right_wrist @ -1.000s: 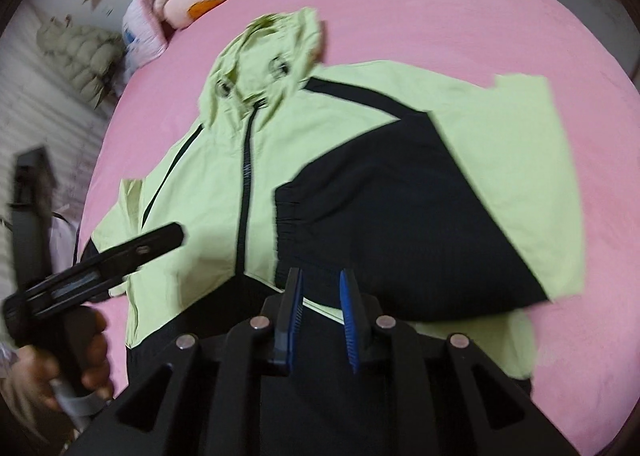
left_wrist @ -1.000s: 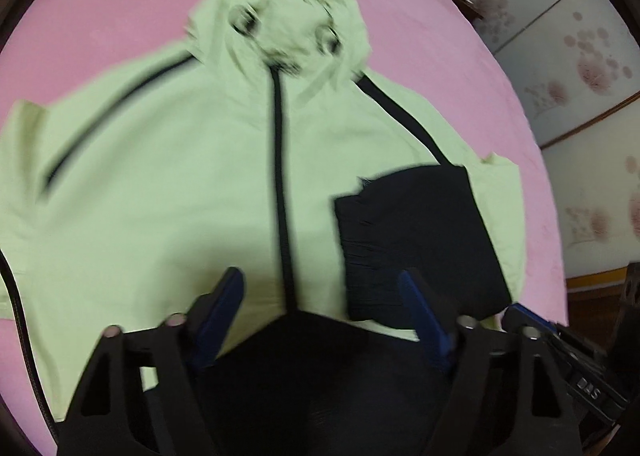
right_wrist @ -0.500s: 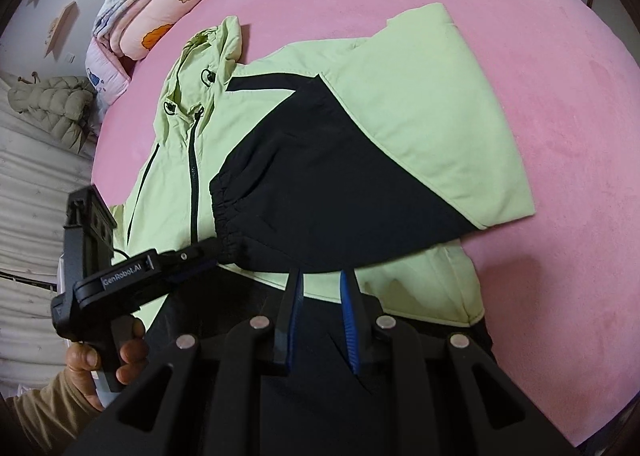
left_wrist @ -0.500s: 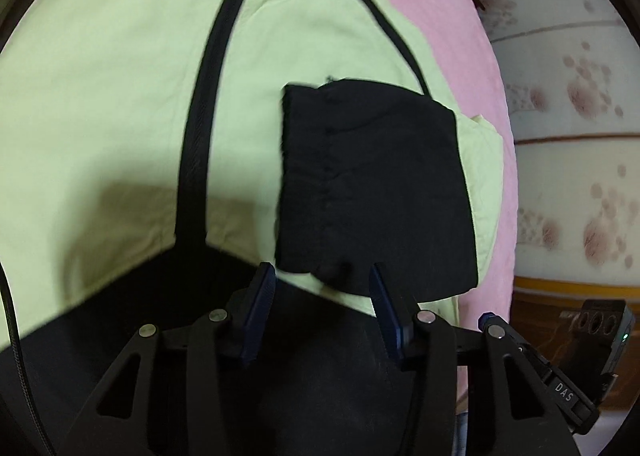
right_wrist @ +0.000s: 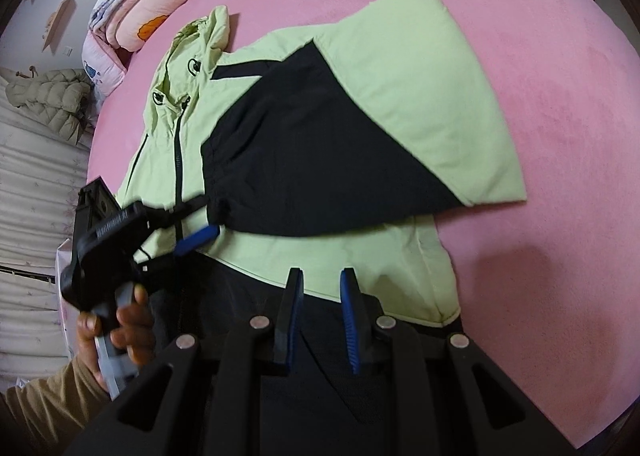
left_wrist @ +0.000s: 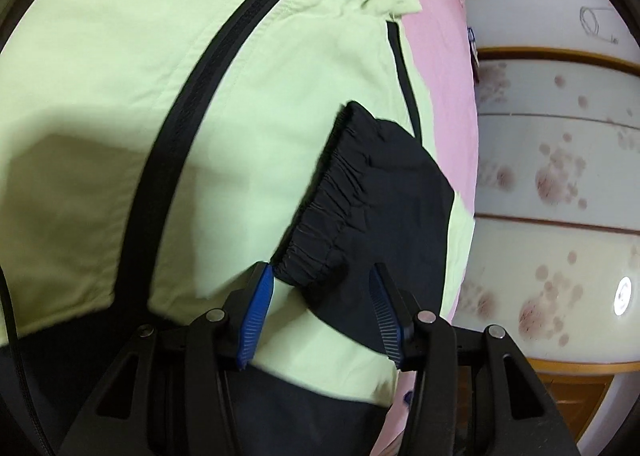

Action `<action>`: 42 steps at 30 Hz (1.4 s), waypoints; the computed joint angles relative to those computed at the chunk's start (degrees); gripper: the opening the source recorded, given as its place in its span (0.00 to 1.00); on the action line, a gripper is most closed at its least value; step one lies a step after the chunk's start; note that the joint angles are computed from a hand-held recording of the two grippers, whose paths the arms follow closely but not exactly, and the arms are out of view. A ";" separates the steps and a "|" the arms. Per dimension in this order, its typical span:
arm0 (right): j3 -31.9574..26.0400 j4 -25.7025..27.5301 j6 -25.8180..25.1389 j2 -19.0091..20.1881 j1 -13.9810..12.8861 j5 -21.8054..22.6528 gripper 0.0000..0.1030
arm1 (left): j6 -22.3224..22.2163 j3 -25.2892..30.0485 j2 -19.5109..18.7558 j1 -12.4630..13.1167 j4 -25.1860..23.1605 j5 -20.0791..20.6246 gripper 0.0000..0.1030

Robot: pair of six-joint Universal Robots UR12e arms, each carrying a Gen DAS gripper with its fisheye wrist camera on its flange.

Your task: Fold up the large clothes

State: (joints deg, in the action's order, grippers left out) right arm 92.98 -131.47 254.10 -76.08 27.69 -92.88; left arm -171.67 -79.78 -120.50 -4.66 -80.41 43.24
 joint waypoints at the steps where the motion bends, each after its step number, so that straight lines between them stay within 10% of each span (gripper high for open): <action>1: 0.21 -0.07 -0.10 -0.08 -0.06 0.11 0.18 | -0.53 0.06 -0.19 -0.41 1.19 0.15 0.46; 7: 1.46 -1.46 0.24 -0.56 -0.45 0.77 0.18 | 1.11 1.81 -0.31 -1.70 0.83 3.58 0.49; 12: 1.83 -2.02 -0.76 -0.95 -0.53 0.13 0.18 | 4.80 0.67 1.30 -2.72 8.42 10.77 0.75; 19: 2.61 -2.43 -0.49 -1.02 -0.93 0.51 0.18 | 7.85 3.46 -1.51 -4.07 7.73 10.32 0.91; 24: 3.21 -2.46 0.42 -0.68 -1.05 2.40 0.18 | 14.59 4.81 -1.75 -5.86 7.23 11.81 0.48; 31: 2.64 -2.61 -0.51 -0.20 -0.93 2.53 0.18 | 10.15 6.62 -4.05 -5.22 3.01 6.45 0.48; 32: 2.51 -2.56 -0.81 -0.19 -0.92 2.26 0.18 | 9.15 6.75 -4.19 -5.21 3.07 6.54 0.36; 33: 2.49 -2.50 -0.94 -0.22 -0.97 2.15 0.18 | 8.16 6.72 -4.11 -5.56 4.49 9.04 0.21; 42: 3.28 1.11 0.59 -1.87 -1.02 -1.19 0.18 | 6.02 11.24 -2.82 -7.22 1.51 13.67 0.14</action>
State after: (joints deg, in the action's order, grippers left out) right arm 96.26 -130.36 254.69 -77.95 26.67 -94.07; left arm -165.65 -68.55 -123.32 -11.88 -78.90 56.91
